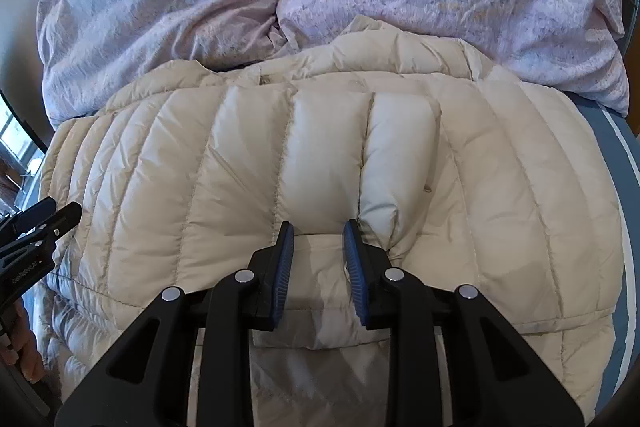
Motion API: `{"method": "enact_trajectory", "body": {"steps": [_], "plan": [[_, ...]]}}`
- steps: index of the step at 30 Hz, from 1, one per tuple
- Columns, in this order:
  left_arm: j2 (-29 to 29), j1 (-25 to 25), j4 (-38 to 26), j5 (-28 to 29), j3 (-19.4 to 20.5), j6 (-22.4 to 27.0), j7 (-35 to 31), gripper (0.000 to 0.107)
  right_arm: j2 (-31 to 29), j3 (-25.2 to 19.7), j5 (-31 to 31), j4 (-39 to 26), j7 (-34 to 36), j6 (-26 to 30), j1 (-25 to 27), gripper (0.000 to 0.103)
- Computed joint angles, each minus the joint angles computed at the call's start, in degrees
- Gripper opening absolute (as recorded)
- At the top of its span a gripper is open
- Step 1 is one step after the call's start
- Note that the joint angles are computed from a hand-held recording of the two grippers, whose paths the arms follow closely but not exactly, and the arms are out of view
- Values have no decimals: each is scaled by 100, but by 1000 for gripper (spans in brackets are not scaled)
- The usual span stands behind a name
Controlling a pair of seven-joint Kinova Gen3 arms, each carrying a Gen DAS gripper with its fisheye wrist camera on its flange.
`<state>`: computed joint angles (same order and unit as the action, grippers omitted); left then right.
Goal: Fold large clothes
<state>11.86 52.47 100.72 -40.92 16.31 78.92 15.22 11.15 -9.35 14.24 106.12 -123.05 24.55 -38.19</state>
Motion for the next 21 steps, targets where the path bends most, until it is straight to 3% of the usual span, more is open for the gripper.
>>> {"method": "enact_trajectory", "body": {"steps": [5,13,21], "plan": [[13,-89,156,65,-46,-172,29,66,66,76,177,37,-142,-50,-88,27],[-20,-189,329,111,-64,-369,152,70,99,-30,-210,15,234,-93,106,27],[1,-207,389,89,-79,-381,208,75,85,123,105,61,-78,-132,-109,28]]}}
